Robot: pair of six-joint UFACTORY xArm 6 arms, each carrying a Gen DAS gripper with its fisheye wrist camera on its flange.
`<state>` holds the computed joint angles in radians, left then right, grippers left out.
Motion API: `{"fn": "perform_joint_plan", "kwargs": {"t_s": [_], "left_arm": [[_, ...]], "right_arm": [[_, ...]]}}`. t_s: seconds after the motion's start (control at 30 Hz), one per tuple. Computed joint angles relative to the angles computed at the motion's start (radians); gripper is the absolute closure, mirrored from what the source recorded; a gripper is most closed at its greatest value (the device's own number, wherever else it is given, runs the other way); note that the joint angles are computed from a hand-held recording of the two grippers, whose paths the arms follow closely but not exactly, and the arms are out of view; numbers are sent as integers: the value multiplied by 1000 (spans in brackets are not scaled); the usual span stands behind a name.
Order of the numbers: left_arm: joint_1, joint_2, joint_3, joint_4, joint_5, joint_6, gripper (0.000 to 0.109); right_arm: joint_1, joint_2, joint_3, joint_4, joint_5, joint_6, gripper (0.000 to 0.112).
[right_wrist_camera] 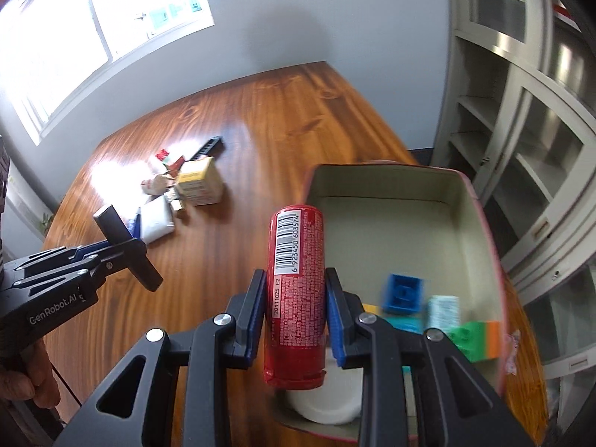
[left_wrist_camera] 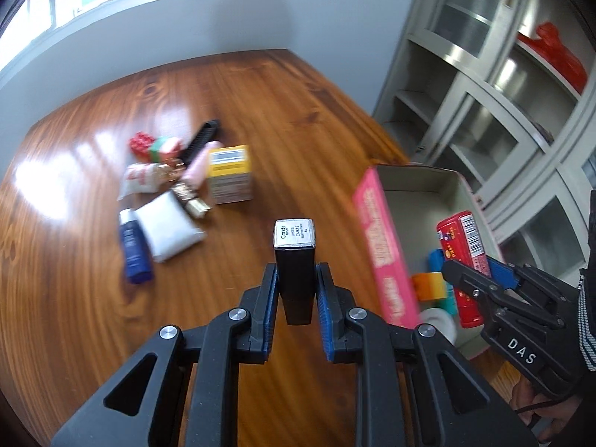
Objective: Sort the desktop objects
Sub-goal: 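Carry black tube and red tube into the pink tin and open both tools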
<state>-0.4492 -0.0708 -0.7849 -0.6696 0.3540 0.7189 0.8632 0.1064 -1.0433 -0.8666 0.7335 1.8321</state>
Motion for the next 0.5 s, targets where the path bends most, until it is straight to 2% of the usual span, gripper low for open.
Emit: {"fn": "perform_joint_plan", "kwargs": {"t_s": [0.17, 0.5], "left_arm": [[-86, -12, 16, -8, -21, -26, 87], [-207, 15, -14, -7, -29, -58, 86]], "right_arm": [[-1, -112, 128, -11, 14, 36, 79], [-10, -238, 266, -25, 23, 76, 79]]}}
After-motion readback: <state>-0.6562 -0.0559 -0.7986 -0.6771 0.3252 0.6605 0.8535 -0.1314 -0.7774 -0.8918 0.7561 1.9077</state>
